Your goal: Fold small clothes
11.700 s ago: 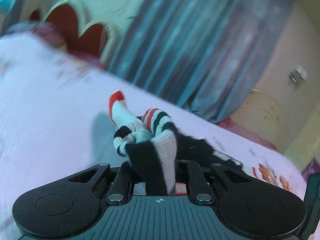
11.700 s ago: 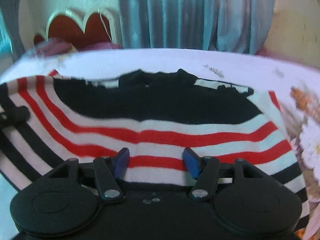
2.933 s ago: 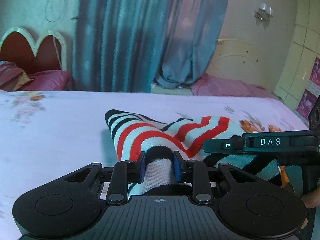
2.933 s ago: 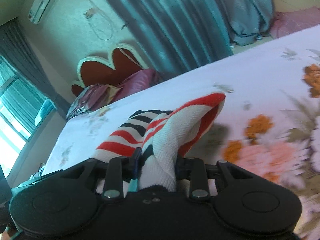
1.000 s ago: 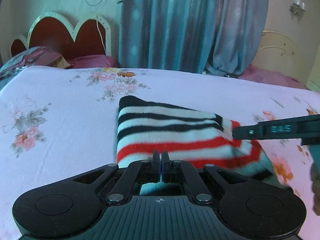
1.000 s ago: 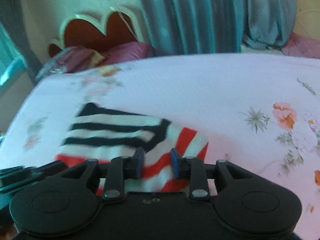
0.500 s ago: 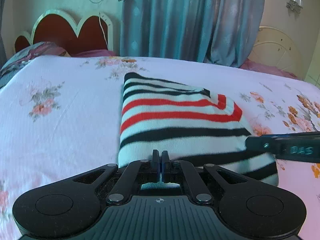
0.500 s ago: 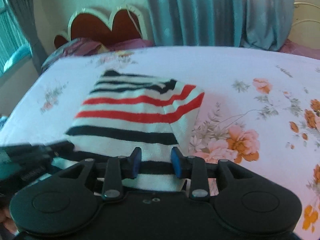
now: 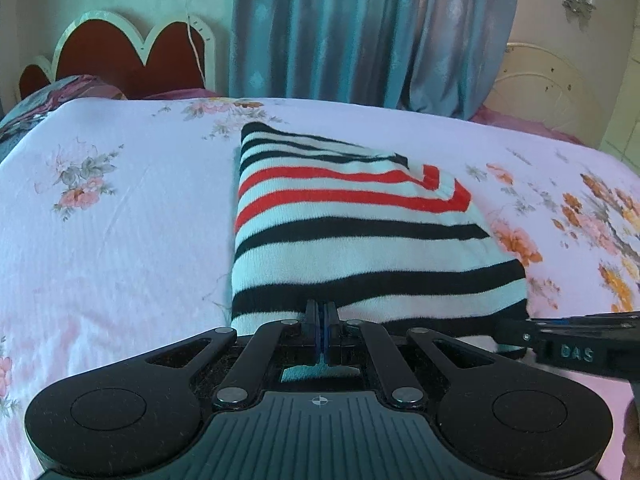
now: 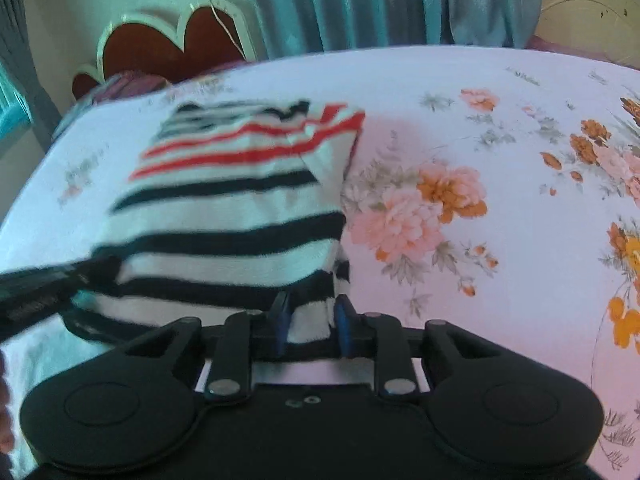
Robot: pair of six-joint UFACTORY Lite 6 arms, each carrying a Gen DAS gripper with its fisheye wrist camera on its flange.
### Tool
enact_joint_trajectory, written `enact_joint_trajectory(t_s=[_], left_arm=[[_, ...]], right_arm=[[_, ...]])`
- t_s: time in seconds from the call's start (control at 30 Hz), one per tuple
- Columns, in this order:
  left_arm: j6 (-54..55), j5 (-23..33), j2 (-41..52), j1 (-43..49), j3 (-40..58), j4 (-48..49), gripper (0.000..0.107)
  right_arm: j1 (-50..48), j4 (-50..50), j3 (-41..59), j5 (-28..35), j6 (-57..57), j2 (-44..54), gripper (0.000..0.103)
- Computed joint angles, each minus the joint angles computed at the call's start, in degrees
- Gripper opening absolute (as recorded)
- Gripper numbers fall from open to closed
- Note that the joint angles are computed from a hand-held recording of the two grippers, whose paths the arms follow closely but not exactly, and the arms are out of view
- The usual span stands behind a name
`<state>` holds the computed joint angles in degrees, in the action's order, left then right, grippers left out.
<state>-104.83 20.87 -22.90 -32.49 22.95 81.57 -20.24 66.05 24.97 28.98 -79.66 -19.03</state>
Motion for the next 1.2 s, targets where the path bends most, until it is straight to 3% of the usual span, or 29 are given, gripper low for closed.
enact_joint_trajectory(t_s=[0.13,0.27,0.3,0.33,0.37,0.4,0.43,0.53,0.63,0.7,0.8,0.9,0.97,1.2], left_arm=[[-3.3,2.4,0.3,-2.3,-1.0,3.5,0.001],[3.0,2.5,-0.8,-2.7,-0.1,-1.8,0.006],[4.5,1.9,-1.4,-2.4,0.0,-3.3,0.019],[5.6,1.0,-2.2,-2.0,-0.1,-4.5,0.043],[6.4,1.0,-2.7,-2.5,0.0,-5.8,0.061],[6.4,3.2,-2.5,-4.2,0.5,-7.1,0.095],[4.8,6.1,-2.3,-6.6,0.7,-6.6,0.103],[4.5,8.0,-2.7,-9.9,0.4,-5.0,0.103],[6.1,9.6,-2.1,-11.7,1.1,-7.9,0.103],[7.0,10.8,-1.2,-12.0,2.0,-10.6,0.103],[7.6,14.1,3.1,-12.3,4.7,-14.5,0.103],[7.4,14.6,5.2,-11.2,6.0,-18.0,0.103],[5.9,15.2,5.5,-11.5,5.8,-18.5,0.103],[-1.7,20.1,4.8,-16.4,4.9,-19.3,0.103]], right_arm=[[-0.8,1.2,2.0,-0.2,2.3,4.7,0.033],[-1.7,-3.5,1.1,1.2,8.6,0.4,0.042],[-2.1,-4.9,0.3,1.5,10.2,-1.5,0.046],[-2.7,-5.7,-0.6,2.1,10.9,-3.3,0.055],[-3.2,-6.3,-1.4,2.6,11.3,-4.9,0.064],[-4.0,-6.9,-2.4,3.5,11.8,-6.7,0.066],[-4.8,-7.5,-2.9,4.5,12.0,-7.9,0.066],[-4.8,-10.0,-3.2,5.4,14.5,-10.0,0.068],[-4.0,-12.8,-2.8,4.5,18.3,-11.2,0.078],[-3.4,-13.1,-2.5,3.6,19.2,-11.1,0.079],[0.8,-15.2,-1.3,-1.3,23.1,-9.5,0.078],[9.9,-26.9,0.2,-12.2,34.9,-3.4,0.077],[11.4,-26.3,0.1,-15.4,34.1,-0.6,0.085],[7.5,-22.6,-0.2,-11.1,29.7,-3.3,0.084]])
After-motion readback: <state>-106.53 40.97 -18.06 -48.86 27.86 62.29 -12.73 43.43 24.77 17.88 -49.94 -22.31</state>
